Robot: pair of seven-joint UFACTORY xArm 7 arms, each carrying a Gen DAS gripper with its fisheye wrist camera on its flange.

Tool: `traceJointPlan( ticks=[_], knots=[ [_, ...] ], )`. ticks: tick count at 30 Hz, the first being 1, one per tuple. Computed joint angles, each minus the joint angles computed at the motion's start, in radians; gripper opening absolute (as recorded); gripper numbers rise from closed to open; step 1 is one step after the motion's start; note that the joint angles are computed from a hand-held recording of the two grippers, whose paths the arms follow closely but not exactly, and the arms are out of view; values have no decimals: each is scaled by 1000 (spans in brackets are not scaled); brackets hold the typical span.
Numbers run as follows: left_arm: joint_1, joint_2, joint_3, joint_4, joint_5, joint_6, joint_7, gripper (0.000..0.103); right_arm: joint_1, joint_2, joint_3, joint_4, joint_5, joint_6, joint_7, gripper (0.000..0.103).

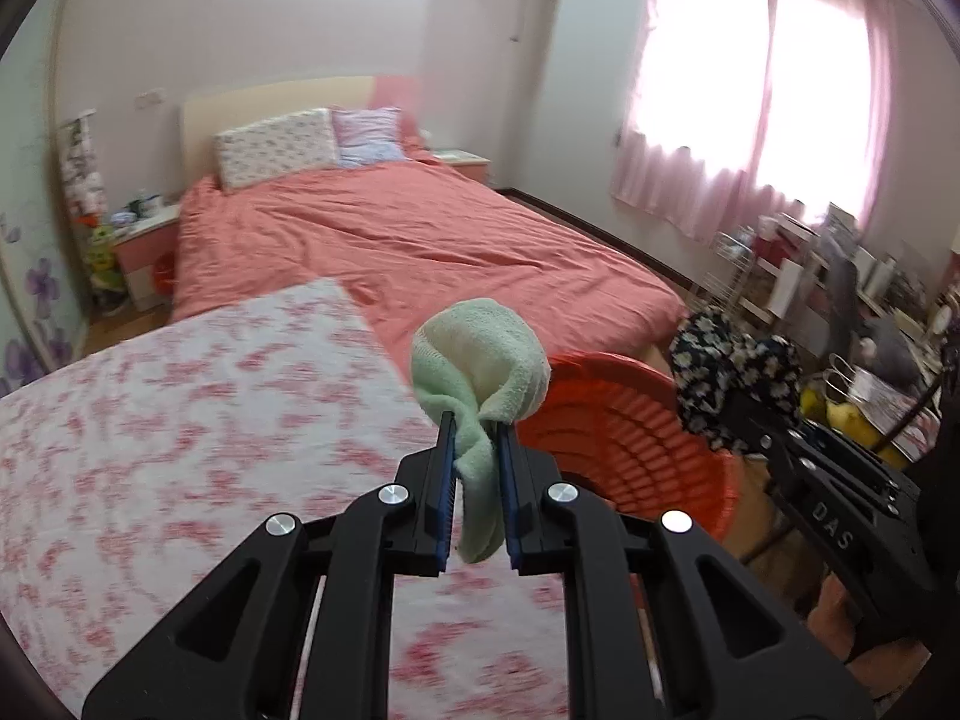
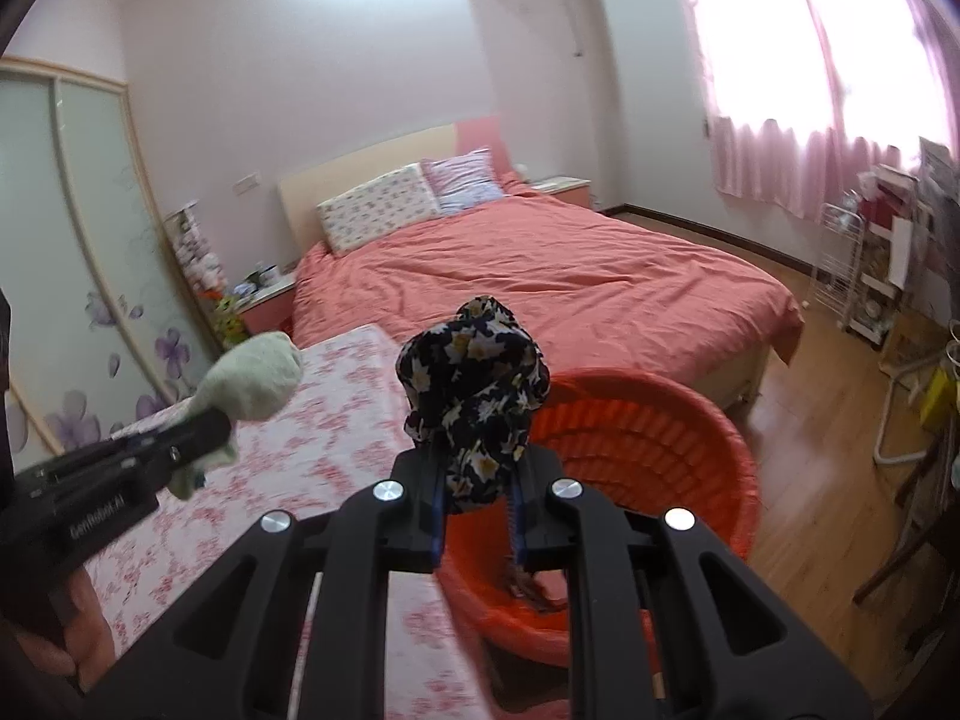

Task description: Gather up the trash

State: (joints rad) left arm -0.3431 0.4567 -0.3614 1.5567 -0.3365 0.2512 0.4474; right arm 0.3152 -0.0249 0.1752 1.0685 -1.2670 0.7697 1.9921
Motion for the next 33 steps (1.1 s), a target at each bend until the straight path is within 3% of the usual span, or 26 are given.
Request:
traceJointPlan(
  ticks=[9,12,14,16,19,25,28,30,33],
  knots=[
    [-115,151,15,178,68,104,-38,14,-89,-78,-29,-131,-15,-82,65,17],
    [-151,195,43,232,98,143,-72,16,-129,-68,-48,-147,-32,-153,83,26],
    [-181,234,72,280,125,178,-116,28,-151,-48,-60,-147,-36,-195,88,33],
    [-192,263,91,313,141,205,-151,49,-164,-34,-68,-150,-44,-225,95,36],
    [-194,279,101,330,158,229,-178,54,-178,-12,-81,-154,-52,-263,112,44],
    [-183,200,131,210,197,158,-232,60,-159,-15,-67,-155,-45,-224,106,57],
    [-144,120,119,97,196,87,-237,65,-129,-37,-39,-152,-43,-158,99,65],
    [-119,76,114,33,195,39,-236,75,-110,-59,-18,-155,-47,-110,97,72],
    [-82,-30,113,-116,202,-64,-238,78,-66,-80,31,-142,-38,2,78,82]
  ],
)
